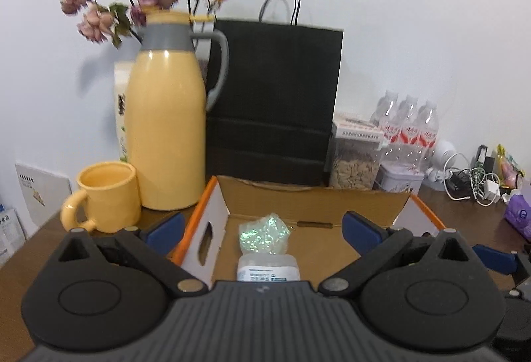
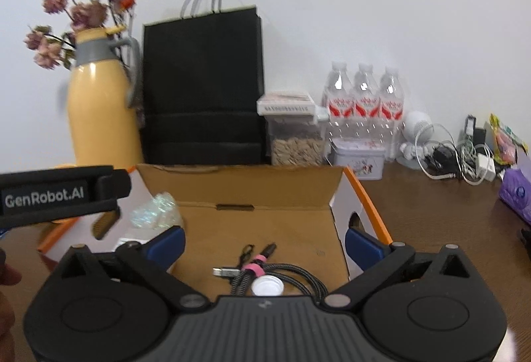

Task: Organize objects
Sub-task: 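Lower the swab box and cap into the cardboard box and open both grippers, then move the left gripper to the red rose while the right gripper grasps the purple pouch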

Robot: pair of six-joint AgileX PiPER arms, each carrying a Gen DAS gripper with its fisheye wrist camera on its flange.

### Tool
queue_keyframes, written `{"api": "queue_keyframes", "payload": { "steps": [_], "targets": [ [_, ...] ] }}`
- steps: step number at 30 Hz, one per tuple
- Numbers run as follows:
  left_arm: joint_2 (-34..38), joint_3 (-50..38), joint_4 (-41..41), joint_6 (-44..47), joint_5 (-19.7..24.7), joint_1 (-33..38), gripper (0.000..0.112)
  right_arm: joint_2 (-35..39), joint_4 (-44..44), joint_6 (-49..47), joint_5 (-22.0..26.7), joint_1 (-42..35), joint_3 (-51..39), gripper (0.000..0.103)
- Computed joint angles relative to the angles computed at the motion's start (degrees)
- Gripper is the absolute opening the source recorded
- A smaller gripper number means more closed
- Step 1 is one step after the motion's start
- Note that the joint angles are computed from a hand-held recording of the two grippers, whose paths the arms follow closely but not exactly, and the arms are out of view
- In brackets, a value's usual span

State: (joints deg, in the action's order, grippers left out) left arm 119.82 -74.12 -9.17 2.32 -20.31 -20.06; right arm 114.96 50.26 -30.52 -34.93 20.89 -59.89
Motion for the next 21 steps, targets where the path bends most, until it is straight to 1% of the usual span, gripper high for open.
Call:
{"api": "queue_keyframes", "payload": {
  "steps": [2,7,13,17,21],
  "targets": [
    [-2.75,4.07,4.26,-3.09,-1.99,0.97,0.103,-2.36,-1.10,0.55,-1.59,1.16,2.97,0.103],
    [-9.02,12.55,11.06,-8.38,-4.16,3.43,0.103,-8.65,-2.44,0.70,-4.27,4.08,10.99,0.103],
    [-15.14,22.22,16.50,-12.39,-6.34,5.83,0.103,-15.57,-1.87,2.47,-7.16,8.13,21.36,0.103],
    [-18.00,27.88,20.05,-14.82,-8.27,7.72,0.103,-18.25,0.65,1.99,-8.16,10.98,27.21,0.103],
    [-20.39,32.84,21.48,-14.56,-9.69,9.46,0.103,-19.20,2.94,2.38,-8.30,13.20,31.85,0.103]
  ]
}}
